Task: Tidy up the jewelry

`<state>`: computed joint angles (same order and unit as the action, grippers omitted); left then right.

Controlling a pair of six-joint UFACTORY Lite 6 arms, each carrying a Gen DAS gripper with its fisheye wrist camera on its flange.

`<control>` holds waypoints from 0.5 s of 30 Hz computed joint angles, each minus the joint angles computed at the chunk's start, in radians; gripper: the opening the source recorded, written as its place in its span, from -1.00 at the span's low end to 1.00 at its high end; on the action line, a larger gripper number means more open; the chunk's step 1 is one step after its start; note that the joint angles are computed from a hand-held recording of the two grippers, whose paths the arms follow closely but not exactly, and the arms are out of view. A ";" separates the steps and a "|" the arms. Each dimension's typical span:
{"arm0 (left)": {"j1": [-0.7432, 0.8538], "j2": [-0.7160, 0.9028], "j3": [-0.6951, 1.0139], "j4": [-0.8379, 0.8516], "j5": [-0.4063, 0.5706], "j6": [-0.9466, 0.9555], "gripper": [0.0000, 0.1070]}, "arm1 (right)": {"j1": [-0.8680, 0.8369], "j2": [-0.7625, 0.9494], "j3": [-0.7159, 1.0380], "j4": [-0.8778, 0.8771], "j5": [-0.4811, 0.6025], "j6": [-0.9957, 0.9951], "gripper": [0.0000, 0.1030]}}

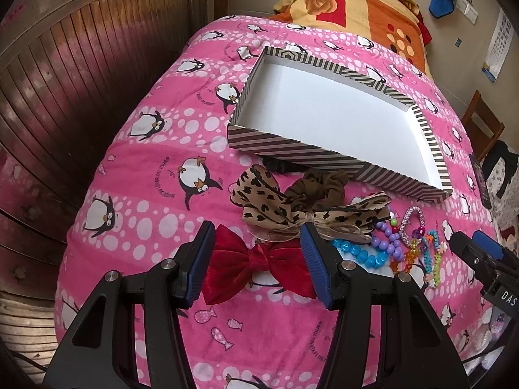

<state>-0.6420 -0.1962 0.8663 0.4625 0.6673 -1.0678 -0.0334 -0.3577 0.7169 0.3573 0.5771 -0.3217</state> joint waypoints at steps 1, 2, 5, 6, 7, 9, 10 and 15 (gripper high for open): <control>0.005 0.002 0.001 -0.001 -0.003 0.004 0.01 | -0.007 0.008 0.005 0.010 0.009 -0.008 0.93; 0.014 -0.003 -0.002 -0.006 -0.006 0.013 0.01 | -0.010 0.010 0.002 0.010 0.004 -0.016 0.93; 0.028 -0.014 -0.013 -0.019 -0.013 0.027 0.01 | -0.014 0.009 -0.004 0.003 0.000 -0.015 0.93; 0.031 -0.017 -0.017 -0.025 -0.014 0.031 0.01 | -0.016 0.009 -0.005 0.006 0.000 -0.018 0.93; 0.032 -0.020 -0.020 -0.029 -0.015 0.034 0.01 | -0.019 0.008 -0.007 0.014 0.000 -0.026 0.93; 0.040 -0.020 -0.020 -0.035 -0.015 0.044 0.01 | -0.030 0.005 -0.012 0.037 0.005 -0.049 0.93; 0.041 -0.021 -0.021 -0.037 -0.016 0.046 0.01 | -0.037 0.005 -0.012 0.061 0.014 -0.069 0.93; 0.045 -0.023 -0.023 -0.042 -0.017 0.051 0.01 | -0.045 0.005 -0.016 0.079 0.021 -0.092 0.93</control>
<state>-0.5966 -0.2193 0.8431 0.4209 0.6504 -1.0164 -0.0781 -0.3526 0.7005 0.4366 0.5981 -0.4139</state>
